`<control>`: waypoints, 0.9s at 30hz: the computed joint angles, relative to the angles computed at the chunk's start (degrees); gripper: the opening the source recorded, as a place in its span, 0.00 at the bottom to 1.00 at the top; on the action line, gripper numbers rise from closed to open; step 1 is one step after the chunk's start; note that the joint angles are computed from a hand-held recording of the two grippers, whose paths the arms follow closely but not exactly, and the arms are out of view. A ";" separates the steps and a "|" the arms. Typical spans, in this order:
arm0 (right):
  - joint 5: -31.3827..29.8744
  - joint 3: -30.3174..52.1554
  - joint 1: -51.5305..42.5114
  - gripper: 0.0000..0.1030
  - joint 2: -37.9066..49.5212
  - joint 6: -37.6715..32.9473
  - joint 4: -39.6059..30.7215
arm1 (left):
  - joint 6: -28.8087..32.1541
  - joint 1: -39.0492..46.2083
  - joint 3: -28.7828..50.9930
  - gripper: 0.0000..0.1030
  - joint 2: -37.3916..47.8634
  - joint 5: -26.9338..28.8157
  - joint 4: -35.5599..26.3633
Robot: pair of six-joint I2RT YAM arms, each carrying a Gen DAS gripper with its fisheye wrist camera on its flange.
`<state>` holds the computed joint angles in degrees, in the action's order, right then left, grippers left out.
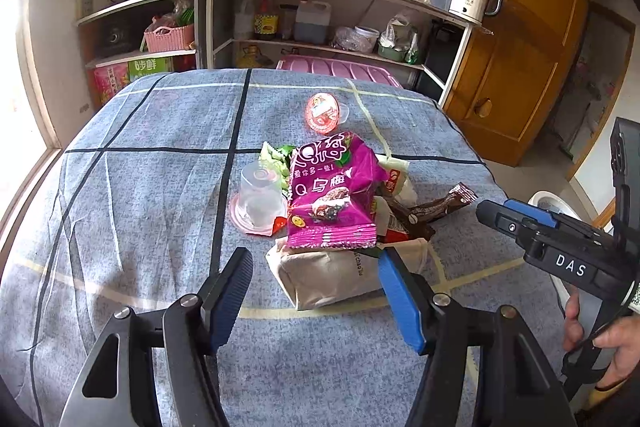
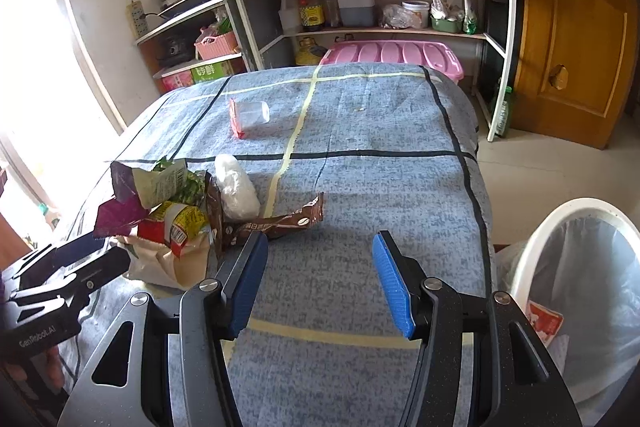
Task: Collect trash
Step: 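Grasp the brown chocolate bar wrapper with the right gripper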
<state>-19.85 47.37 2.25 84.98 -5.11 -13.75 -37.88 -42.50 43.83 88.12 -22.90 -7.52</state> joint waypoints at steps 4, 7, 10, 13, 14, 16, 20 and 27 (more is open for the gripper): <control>0.71 2.76 0.57 0.54 4.11 0.35 0.72 | 2.15 1.14 0.20 0.64 2.05 2.69 2.58; 0.07 5.24 0.55 0.54 7.48 1.47 0.08 | 3.52 1.38 0.22 0.66 3.18 5.27 4.05; 0.94 6.06 1.25 0.54 8.91 1.82 0.55 | 4.54 0.19 0.65 0.66 3.86 5.43 4.18; 1.21 7.13 1.70 0.54 10.36 1.64 0.05 | 5.00 -0.82 0.15 0.66 3.46 7.82 4.98; 1.39 7.12 1.85 0.54 10.50 1.61 0.14 | 5.22 -1.25 -0.29 0.66 3.14 8.80 5.48; 1.01 6.86 1.66 0.54 10.57 1.61 0.67 | 5.61 -1.88 -1.10 0.66 2.67 11.08 6.27; -2.51 5.87 0.03 0.36 9.78 1.12 1.11 | 6.28 -3.61 -0.42 0.66 2.90 10.33 4.31; -2.30 3.10 -1.35 0.21 6.76 -4.19 -0.90 | 7.96 -3.60 0.47 0.66 0.29 3.69 2.42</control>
